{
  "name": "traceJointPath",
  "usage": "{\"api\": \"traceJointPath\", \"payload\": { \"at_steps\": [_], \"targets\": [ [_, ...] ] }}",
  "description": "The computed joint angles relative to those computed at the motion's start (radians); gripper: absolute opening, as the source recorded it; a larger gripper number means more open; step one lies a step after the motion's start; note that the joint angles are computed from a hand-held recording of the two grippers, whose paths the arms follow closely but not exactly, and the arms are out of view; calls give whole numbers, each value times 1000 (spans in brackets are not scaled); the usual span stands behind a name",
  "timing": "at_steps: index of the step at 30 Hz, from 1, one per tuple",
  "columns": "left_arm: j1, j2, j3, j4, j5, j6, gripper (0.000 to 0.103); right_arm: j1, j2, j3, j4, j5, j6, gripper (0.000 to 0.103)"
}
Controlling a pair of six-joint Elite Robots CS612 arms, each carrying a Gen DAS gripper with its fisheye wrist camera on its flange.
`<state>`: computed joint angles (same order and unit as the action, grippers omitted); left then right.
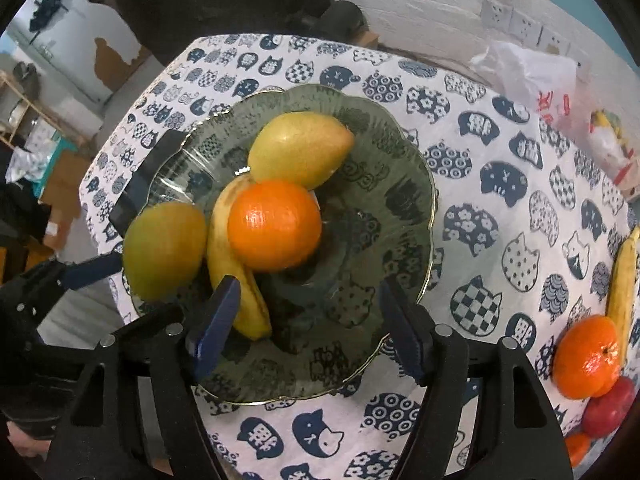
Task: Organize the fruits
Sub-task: 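Lower the orange onto the plate with the right tool while the left tool sets down the green pear, then move the right tool to a red apple while the left tool moves to a large orange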
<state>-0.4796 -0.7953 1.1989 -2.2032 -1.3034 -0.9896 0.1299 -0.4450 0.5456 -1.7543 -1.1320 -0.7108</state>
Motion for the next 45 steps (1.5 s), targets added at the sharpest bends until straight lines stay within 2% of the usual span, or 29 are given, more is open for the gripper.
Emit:
{"api": "traceJointPath", "payload": {
  "at_steps": [14, 17, 24, 29, 35, 38, 45],
  "targets": [
    [-3, -4, 2, 4, 4, 6, 81, 1, -16, 36, -32, -9, -25, 71],
    [-5, -6, 2, 4, 12, 5, 81, -1, -16, 31, -26, 3, -12, 71],
    [-15, 5, -32, 6, 23, 23, 81, -23, -45, 56, -91, 3, 48, 73],
    [-31, 28, -89, 0, 26, 86, 81, -50, -62, 62, -105, -13, 97, 76],
    [-54, 67, -176, 3, -5, 191, 82, -85, -96, 103, -140, -57, 137, 81],
    [-68, 83, -213, 18, -1, 234, 86, -103, -113, 131, -163, -69, 157, 82],
    [-97, 114, -283, 59, 4, 330, 86, -142, -149, 193, -216, -117, 185, 83]
  ]
}}
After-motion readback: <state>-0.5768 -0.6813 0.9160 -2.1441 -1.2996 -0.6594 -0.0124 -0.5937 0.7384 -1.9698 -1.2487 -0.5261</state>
